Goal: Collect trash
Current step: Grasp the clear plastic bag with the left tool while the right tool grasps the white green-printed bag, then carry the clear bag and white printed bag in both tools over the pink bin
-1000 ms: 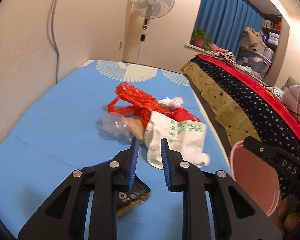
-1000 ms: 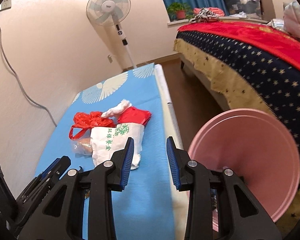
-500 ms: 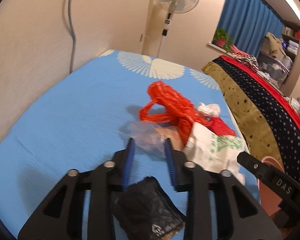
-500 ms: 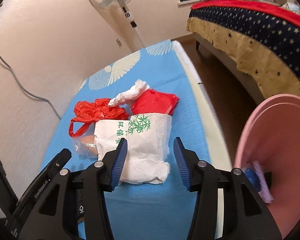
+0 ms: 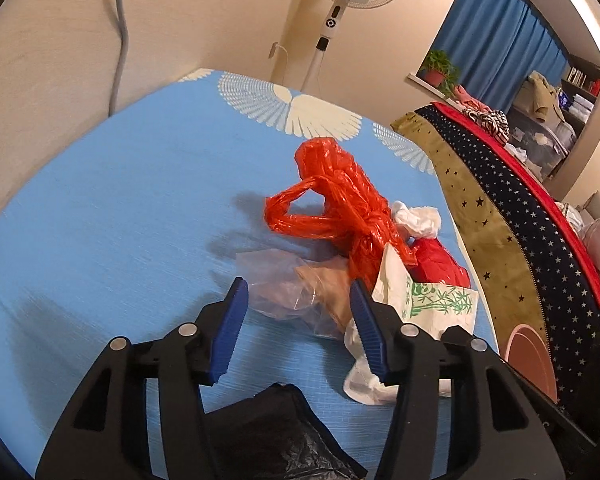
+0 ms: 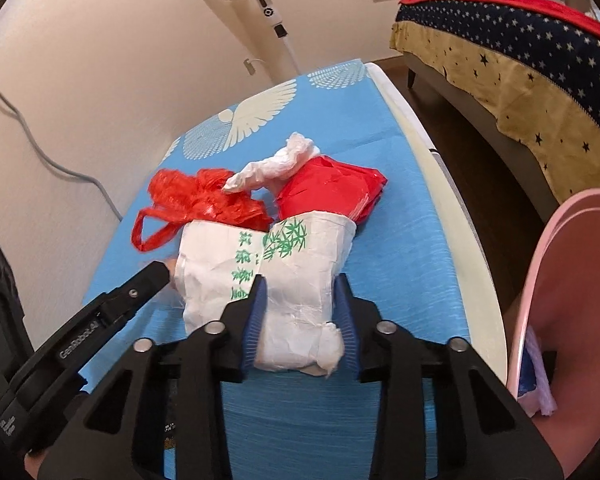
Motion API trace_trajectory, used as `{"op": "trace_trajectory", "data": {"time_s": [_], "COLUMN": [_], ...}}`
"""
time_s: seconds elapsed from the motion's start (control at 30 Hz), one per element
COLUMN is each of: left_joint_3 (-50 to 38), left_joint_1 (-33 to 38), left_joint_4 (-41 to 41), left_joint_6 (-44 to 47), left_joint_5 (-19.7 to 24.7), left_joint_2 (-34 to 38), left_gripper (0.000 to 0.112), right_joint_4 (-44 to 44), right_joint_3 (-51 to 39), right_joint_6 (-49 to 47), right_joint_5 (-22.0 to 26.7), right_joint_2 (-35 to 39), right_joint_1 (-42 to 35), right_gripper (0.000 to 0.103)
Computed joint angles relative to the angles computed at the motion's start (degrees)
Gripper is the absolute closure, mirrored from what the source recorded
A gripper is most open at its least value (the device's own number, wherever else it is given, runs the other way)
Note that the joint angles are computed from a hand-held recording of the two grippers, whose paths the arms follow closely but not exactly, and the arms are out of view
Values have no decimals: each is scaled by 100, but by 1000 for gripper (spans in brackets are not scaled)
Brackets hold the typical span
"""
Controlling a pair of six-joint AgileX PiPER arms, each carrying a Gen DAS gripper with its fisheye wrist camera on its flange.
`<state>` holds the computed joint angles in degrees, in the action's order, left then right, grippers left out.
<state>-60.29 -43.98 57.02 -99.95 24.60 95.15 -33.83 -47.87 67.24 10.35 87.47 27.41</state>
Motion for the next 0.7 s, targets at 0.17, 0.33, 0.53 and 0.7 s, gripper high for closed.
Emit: {"op": "trace_trajectory", "data": {"time_s": [0.17,0.33,0.53,0.7], "left_joint_3": [17,23,216,311], "left_joint_1": [-19,-184,-414,-768], "left_joint_4": [-22,38,282,398], "left_joint_6": [96,129,-170,-257], "left_joint_5": [-47,240,637,1048], "left_joint_2": [-56,-212,-622,-940], "left_gripper": [106,112,112,112], "right_joint_4": [-622,-838,-1326,-1410], "right_joint_3": [6,7,166,302], "right_joint_6": [501,613,1093,1228], "right_joint_5": [153,386,898,1390], "right_joint_2": [-179,-475,-1112,-1666], "right_joint_1": [116,282,543,811], "right_gripper": [84,89,91,91]}}
